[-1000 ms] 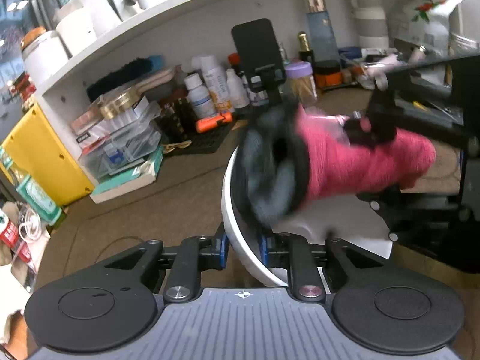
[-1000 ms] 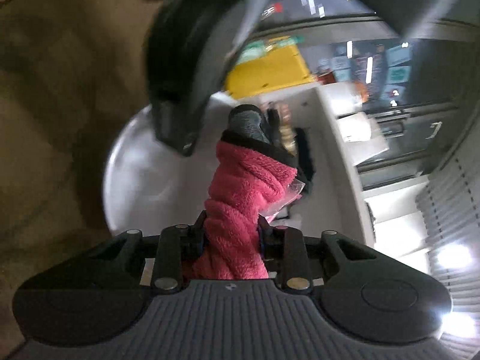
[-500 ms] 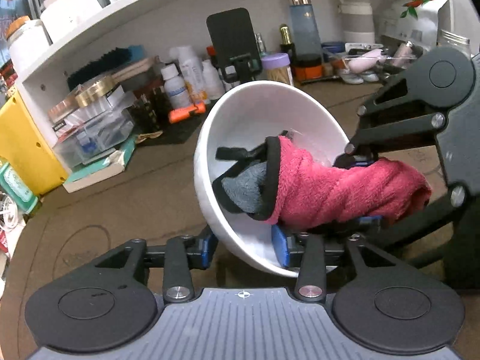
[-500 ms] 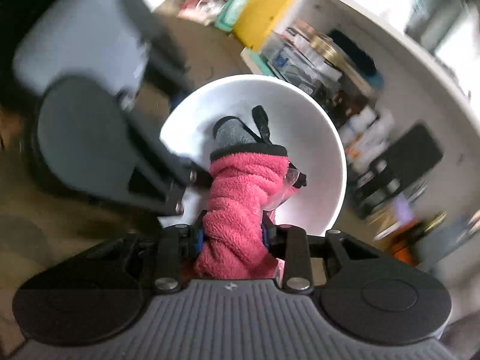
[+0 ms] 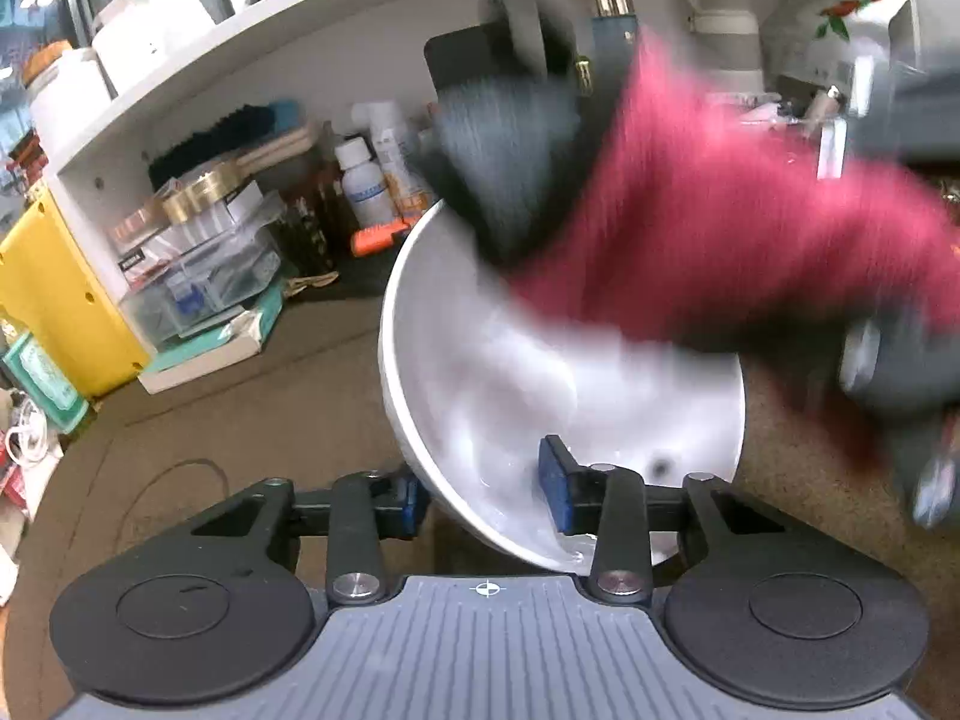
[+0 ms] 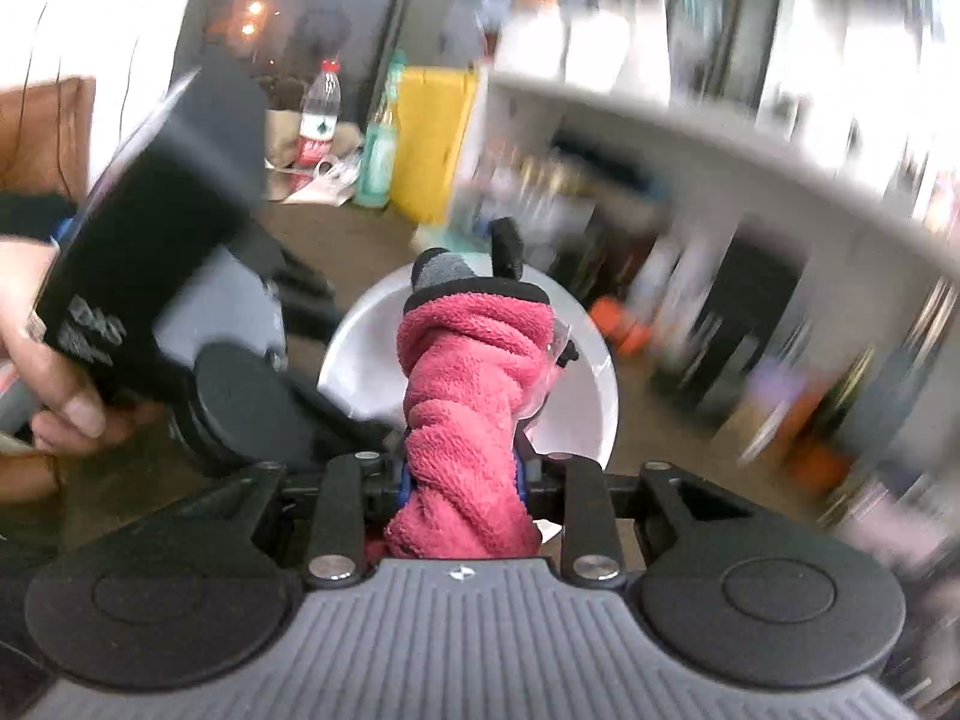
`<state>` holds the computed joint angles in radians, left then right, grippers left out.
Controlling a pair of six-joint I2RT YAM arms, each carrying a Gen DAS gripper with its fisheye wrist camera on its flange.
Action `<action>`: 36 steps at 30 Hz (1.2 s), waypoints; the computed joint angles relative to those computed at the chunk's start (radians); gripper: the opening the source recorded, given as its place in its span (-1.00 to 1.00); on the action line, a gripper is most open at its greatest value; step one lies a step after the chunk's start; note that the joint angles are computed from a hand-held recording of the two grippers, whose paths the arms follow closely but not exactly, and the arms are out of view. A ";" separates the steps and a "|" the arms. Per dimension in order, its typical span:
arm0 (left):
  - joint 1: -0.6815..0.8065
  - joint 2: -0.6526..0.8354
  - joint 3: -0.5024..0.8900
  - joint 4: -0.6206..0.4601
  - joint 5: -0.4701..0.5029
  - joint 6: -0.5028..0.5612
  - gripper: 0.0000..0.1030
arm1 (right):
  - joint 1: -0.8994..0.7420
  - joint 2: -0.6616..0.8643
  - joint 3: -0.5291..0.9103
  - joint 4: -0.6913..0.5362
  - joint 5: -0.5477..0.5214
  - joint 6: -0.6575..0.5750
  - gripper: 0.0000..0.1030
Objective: Clean bowl
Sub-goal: 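Rub the pink towel around the bowl interior with the right gripper while the left gripper holds the bowl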
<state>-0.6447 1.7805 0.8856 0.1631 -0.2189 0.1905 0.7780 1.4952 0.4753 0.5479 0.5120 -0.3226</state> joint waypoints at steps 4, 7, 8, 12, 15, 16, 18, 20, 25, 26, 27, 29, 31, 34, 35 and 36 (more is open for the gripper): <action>-0.009 -0.001 0.000 -0.004 -0.018 0.002 -0.24 | 0.092 0.148 -0.009 0.269 0.218 -0.456 -0.45; -0.016 -0.003 -0.008 0.006 -0.028 0.013 -0.24 | 0.062 0.270 0.039 0.272 0.221 -0.594 -0.45; -0.014 -0.004 -0.008 0.006 -0.025 0.014 -0.24 | 0.047 0.287 0.056 0.238 0.208 -0.585 -0.45; -0.017 -0.002 0.000 0.009 -0.022 0.017 -0.24 | -0.011 0.354 0.114 0.138 0.137 -0.529 -0.38; -0.019 0.004 0.010 0.014 -0.022 0.018 -0.23 | -0.043 0.292 0.182 -0.085 0.063 -0.315 -0.37; -0.018 0.005 0.011 0.012 -0.017 0.016 -0.24 | -0.081 0.247 0.211 -0.197 -0.022 -0.199 -0.37; -0.022 0.011 0.011 0.019 -0.022 0.013 -0.24 | -0.144 0.184 0.236 -0.322 -0.169 -0.043 -0.37; -0.021 0.016 0.012 0.021 -0.028 -0.004 -0.23 | -0.202 0.176 0.245 -0.348 -0.280 0.018 -0.37; 0.007 0.005 0.015 0.010 0.002 -0.057 -0.18 | -0.291 0.162 0.229 -0.334 -0.497 0.212 -0.35; 0.012 0.003 0.015 0.008 0.005 -0.060 -0.17 | -0.305 0.164 0.223 -0.319 -0.534 0.252 -0.35; 0.017 0.002 0.013 0.009 0.005 -0.065 -0.10 | -0.311 0.159 0.199 -0.288 -0.569 0.308 -0.35; 0.028 -0.001 0.008 0.013 0.009 -0.080 -0.02 | -0.351 0.172 0.174 -0.224 -0.669 0.415 -0.35; 0.040 -0.007 0.004 0.006 0.031 -0.098 0.02 | -0.386 0.184 0.122 -0.123 -0.756 0.534 -0.35; 0.047 -0.001 0.002 0.004 0.050 -0.125 0.15 | -0.434 0.224 0.066 0.034 -0.846 0.699 -0.40; 0.046 0.005 -0.002 0.011 0.056 -0.128 0.18 | -0.443 0.242 0.055 0.084 -0.857 0.736 -0.44; 0.041 0.011 -0.009 0.029 0.055 -0.127 0.23 | -0.448 0.255 0.057 0.107 -0.856 0.747 -0.44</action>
